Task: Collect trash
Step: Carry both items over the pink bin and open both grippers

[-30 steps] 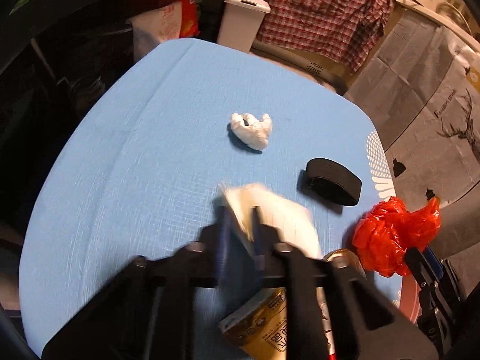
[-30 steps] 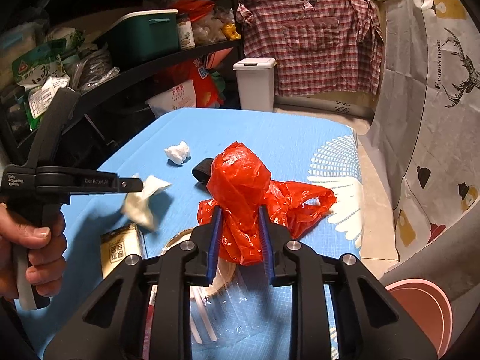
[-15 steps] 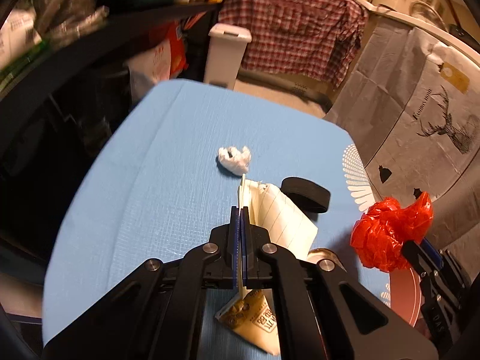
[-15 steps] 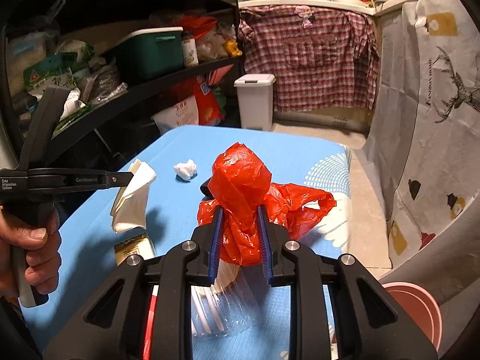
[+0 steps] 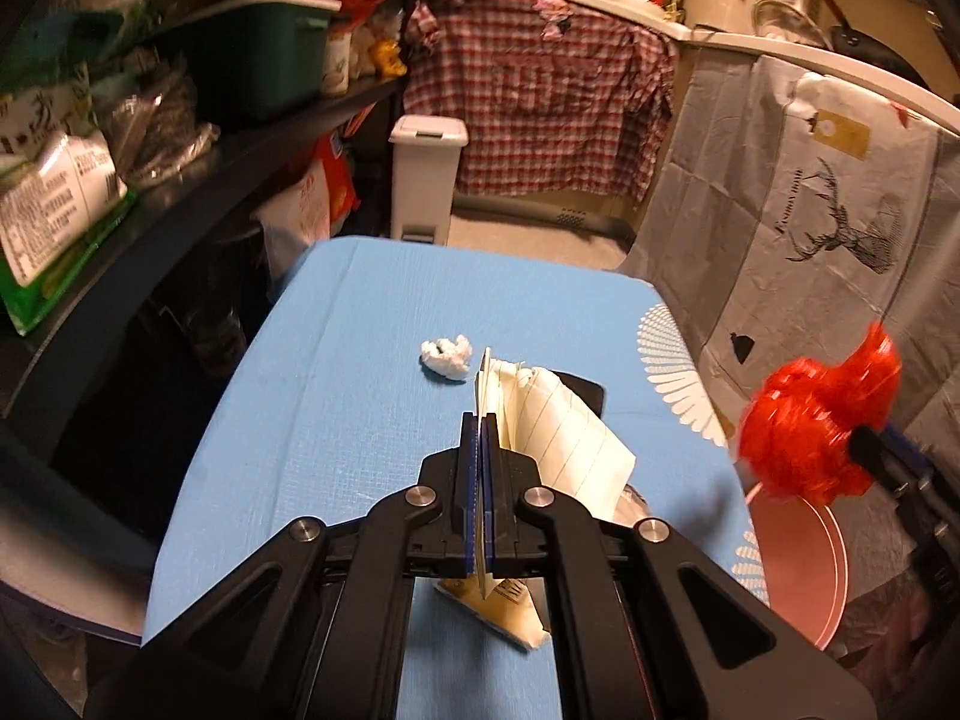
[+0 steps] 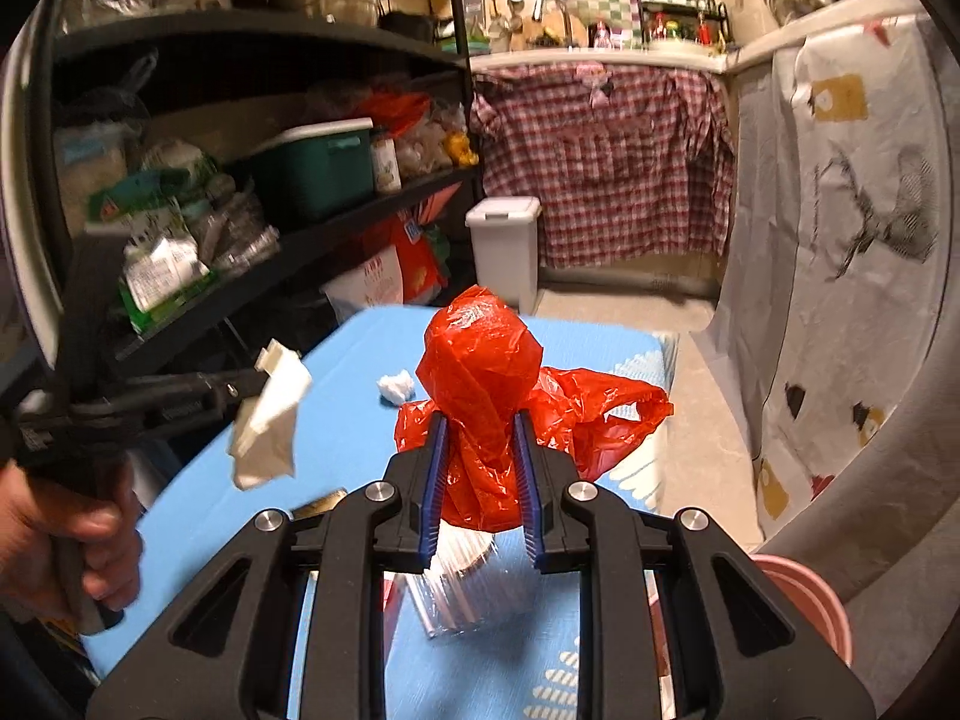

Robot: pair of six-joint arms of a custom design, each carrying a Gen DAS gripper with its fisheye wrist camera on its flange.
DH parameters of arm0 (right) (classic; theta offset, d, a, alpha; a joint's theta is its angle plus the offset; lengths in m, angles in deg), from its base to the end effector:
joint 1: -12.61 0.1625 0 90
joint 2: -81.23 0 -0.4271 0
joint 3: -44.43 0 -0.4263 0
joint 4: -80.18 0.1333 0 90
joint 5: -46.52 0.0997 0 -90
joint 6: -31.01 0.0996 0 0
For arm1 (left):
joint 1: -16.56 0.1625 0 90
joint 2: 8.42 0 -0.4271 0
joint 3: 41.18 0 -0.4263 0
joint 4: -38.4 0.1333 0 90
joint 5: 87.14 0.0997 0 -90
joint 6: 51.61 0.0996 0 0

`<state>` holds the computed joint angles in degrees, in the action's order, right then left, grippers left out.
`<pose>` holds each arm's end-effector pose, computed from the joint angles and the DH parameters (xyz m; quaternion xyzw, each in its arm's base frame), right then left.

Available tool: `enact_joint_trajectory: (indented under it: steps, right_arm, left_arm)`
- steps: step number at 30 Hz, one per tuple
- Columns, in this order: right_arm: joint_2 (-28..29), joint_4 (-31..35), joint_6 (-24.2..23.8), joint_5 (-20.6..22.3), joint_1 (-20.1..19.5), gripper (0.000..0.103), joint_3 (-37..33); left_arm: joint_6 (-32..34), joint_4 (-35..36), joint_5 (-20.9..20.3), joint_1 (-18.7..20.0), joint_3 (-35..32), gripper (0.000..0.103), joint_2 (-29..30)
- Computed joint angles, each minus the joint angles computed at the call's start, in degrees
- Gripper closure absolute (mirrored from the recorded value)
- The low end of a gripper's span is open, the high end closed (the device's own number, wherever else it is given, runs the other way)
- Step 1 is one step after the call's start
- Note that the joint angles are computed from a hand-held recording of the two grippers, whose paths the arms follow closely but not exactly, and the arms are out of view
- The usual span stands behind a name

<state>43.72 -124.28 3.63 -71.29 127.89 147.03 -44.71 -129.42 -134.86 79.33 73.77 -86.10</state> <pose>0.3562 -0.5508 0.0542 0.3012 -0.8350 0.4013 0.2257 -0.0754 -0.5843 0.3304 0.1373 0.8731 -0.3778 0.2760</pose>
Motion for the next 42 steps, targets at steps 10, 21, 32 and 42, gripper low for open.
enact_joint_trajectory:
  steps: [10,21,32,42]
  right_arm:
    - [-7.66,-2.08,1.29,-0.44,1.76,0.081,6.53]
    - [-9.18,-7.97,1.64,-1.6,0.09,0.081,11.76]
    - [-10.11,-9.22,1.46,-3.69,-1.26,0.081,13.67]
    - [-11.05,-9.86,1.79,-4.29,-2.05,0.081,14.62]
  left_arm:
    - [0.57,-2.35,-1.07,-3.96,4.45,0.102,-3.39]
    - [0.08,-3.18,-0.85,-6.14,7.41,0.102,-4.88]
    - [0.28,-3.94,-0.66,-7.76,8.69,0.102,-4.16]
    - [0.61,-4.05,-1.0,-8.46,8.8,0.102,-2.99]
